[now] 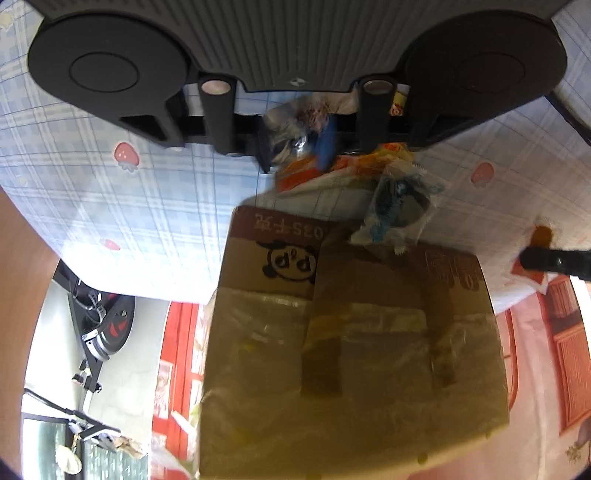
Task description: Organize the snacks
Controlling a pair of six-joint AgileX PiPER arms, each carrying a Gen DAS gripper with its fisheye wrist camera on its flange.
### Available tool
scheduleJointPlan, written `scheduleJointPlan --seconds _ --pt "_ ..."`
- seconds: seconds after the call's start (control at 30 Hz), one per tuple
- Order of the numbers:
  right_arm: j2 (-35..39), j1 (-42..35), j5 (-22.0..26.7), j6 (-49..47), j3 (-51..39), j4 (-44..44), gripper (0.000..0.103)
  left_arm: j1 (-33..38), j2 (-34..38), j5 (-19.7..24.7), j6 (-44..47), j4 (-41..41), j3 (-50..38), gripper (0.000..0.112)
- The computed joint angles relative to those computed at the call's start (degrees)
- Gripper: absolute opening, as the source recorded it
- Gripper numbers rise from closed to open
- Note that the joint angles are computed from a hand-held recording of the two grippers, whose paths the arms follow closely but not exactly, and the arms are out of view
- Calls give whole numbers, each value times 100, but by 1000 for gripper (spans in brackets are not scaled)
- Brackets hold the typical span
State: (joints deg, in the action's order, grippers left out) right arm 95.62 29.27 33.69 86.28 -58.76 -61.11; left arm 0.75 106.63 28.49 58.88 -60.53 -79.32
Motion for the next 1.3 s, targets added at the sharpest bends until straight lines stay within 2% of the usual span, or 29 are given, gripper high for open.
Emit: scheduleJointPlan --seconds 0.23,0.33,0.43,0.53,0.63,0.73,0.83,1.0,1.1,1.2,1.27,1.3 --pt "-216 -200 -274 -510 100 608 13 -9 -46 -51 129 -125 51 20" --pt "-171 -66 -24 -160 121 445 46 -11 -68 -58 110 -92 100 20" --pt "-219 -8 -127 14 175 423 53 -8 -68 -62 69 -44 115 20" --pt "-122 85 -230 -506 51 664 65 1 -66 -49 22 -19 92 20" --pt "136 153 -23 -1032 -198 959 67 7 -78 -57 6 -30 97 20" --pt "170 0 -173 -963 -157 1023 79 2 -75 -86 -31 9 112 20" --pt "103 -249 -582 -1160 -28 1293 79 -7 -64 -105 -108 74 117 20" --pt "69 -266 -681 -1208 41 1217 78 -26 -61 -110 -176 113 109 20" --pt "-54 -236 -825 -1205 158 1124 58 -15 -67 -94 -138 79 101 20" --pt "-114 -146 -788 -902 231 851 53 -5 -68 -102 -141 80 94 20" --pt "-205 -44 -685 -257 340 261 38 3 -82 -115 -108 58 112 20" --pt "-257 -5 -556 -128 350 181 25 0 -85 -123 -120 76 116 20"
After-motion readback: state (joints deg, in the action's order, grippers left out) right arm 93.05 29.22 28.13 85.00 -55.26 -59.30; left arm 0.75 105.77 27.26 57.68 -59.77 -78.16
